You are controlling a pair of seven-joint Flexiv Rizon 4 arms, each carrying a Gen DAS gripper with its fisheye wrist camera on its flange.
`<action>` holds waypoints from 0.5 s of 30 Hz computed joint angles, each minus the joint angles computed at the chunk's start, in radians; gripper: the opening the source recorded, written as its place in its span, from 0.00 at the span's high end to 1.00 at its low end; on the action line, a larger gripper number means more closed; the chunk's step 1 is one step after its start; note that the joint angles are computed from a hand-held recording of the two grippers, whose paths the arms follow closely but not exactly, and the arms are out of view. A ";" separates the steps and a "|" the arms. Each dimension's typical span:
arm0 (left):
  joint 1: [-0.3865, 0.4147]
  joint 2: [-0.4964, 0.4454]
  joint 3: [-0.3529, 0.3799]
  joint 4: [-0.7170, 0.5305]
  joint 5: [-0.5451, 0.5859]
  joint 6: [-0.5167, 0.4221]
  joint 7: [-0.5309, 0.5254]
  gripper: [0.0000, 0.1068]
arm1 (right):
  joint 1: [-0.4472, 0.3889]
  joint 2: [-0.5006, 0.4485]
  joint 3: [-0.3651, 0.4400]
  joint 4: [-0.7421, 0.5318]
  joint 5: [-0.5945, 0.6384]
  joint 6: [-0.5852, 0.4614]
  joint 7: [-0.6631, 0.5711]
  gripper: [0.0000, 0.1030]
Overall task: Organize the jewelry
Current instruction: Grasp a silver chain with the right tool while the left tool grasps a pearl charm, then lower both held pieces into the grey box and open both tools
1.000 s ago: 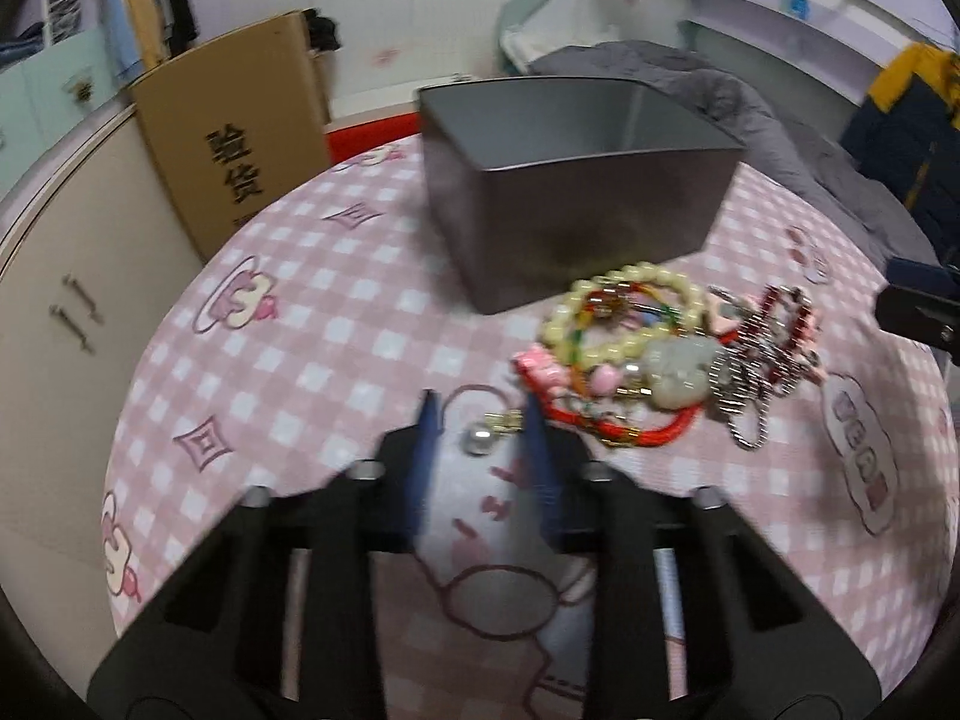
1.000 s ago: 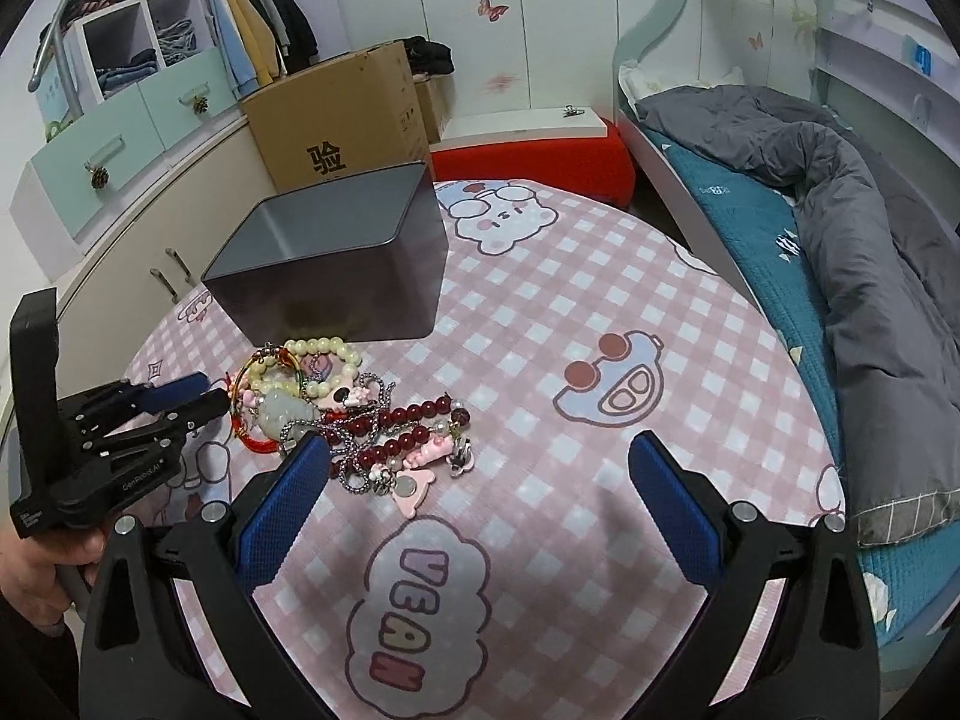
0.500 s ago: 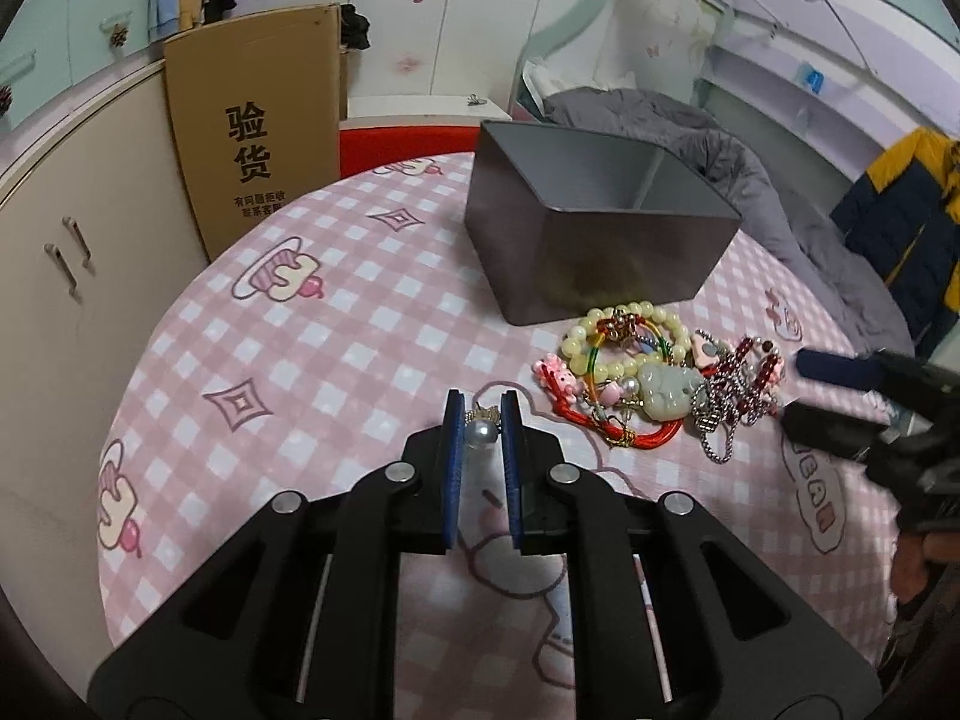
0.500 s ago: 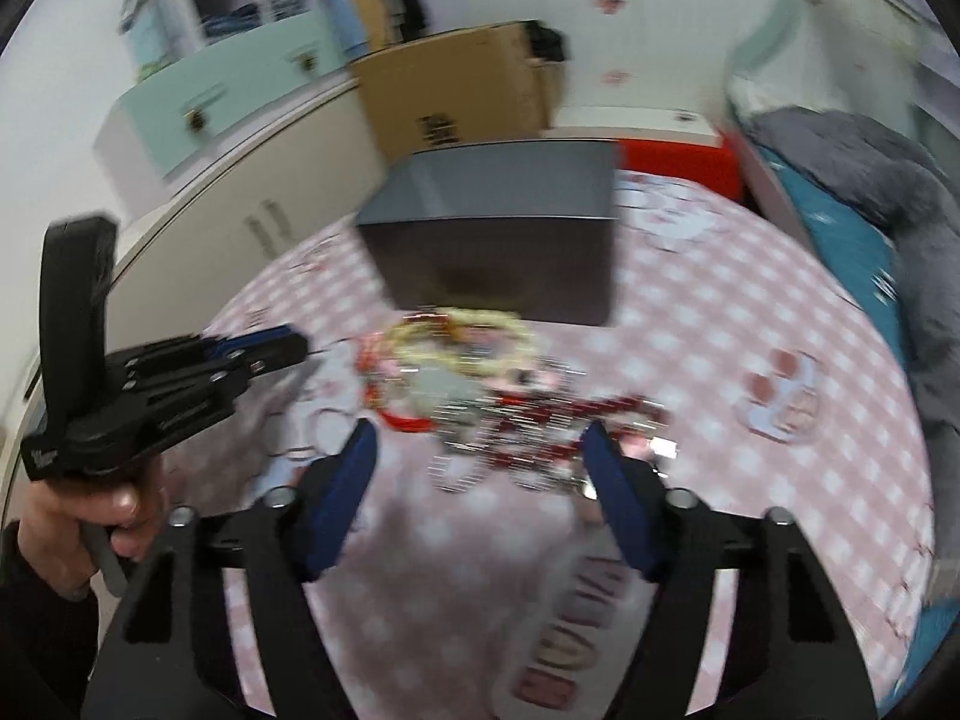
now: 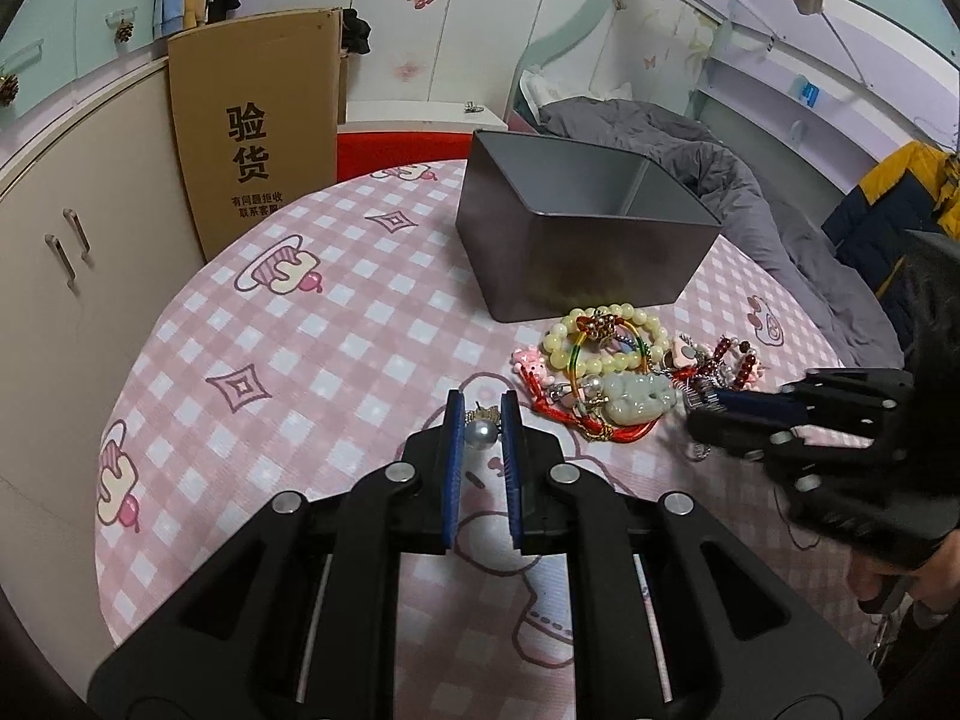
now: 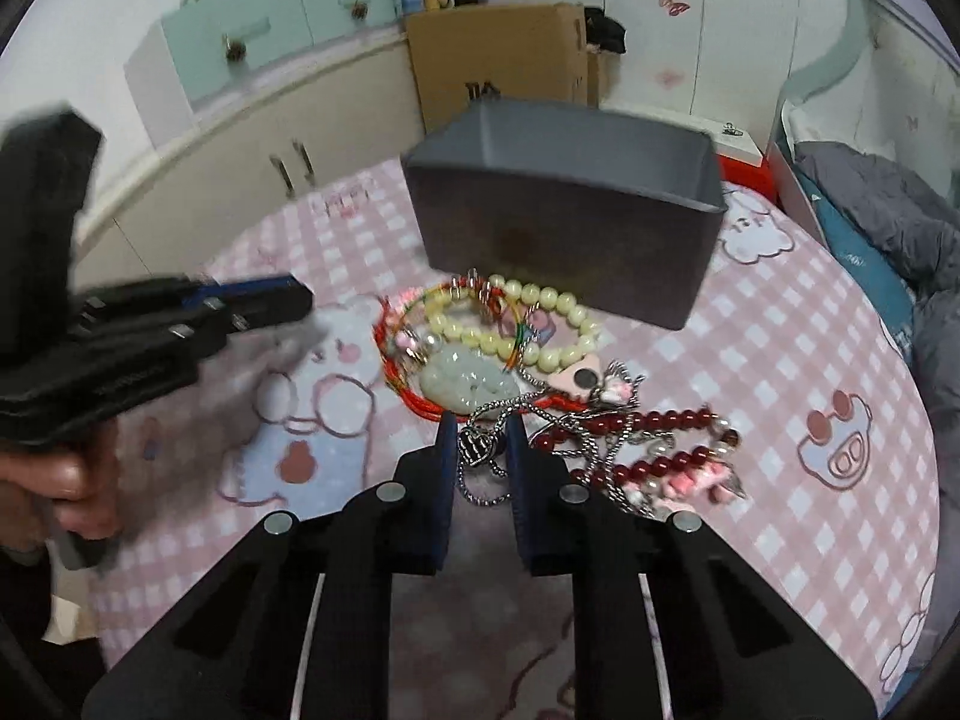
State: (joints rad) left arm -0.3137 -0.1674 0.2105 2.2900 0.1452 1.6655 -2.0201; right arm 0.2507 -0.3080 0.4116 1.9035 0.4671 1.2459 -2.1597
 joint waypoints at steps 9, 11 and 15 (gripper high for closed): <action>-0.027 0.057 0.042 -0.042 0.086 -0.005 -0.052 0.89 | -0.245 0.091 0.046 -0.211 0.503 -0.369 -0.311 0.86; -0.044 0.072 0.072 -0.082 0.171 -0.032 -0.119 0.89 | -0.250 0.105 0.024 -0.242 0.551 -0.422 -0.339 0.86; -0.030 0.104 0.068 -0.136 0.287 -0.072 -0.204 0.89 | -0.236 0.125 -0.019 -0.284 0.620 -0.489 -0.373 0.86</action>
State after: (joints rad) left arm -0.3442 -0.0635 0.2789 2.1536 0.4324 1.5934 -2.2242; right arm 0.0147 -0.1831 0.3926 1.6193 1.0870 0.7568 -2.5322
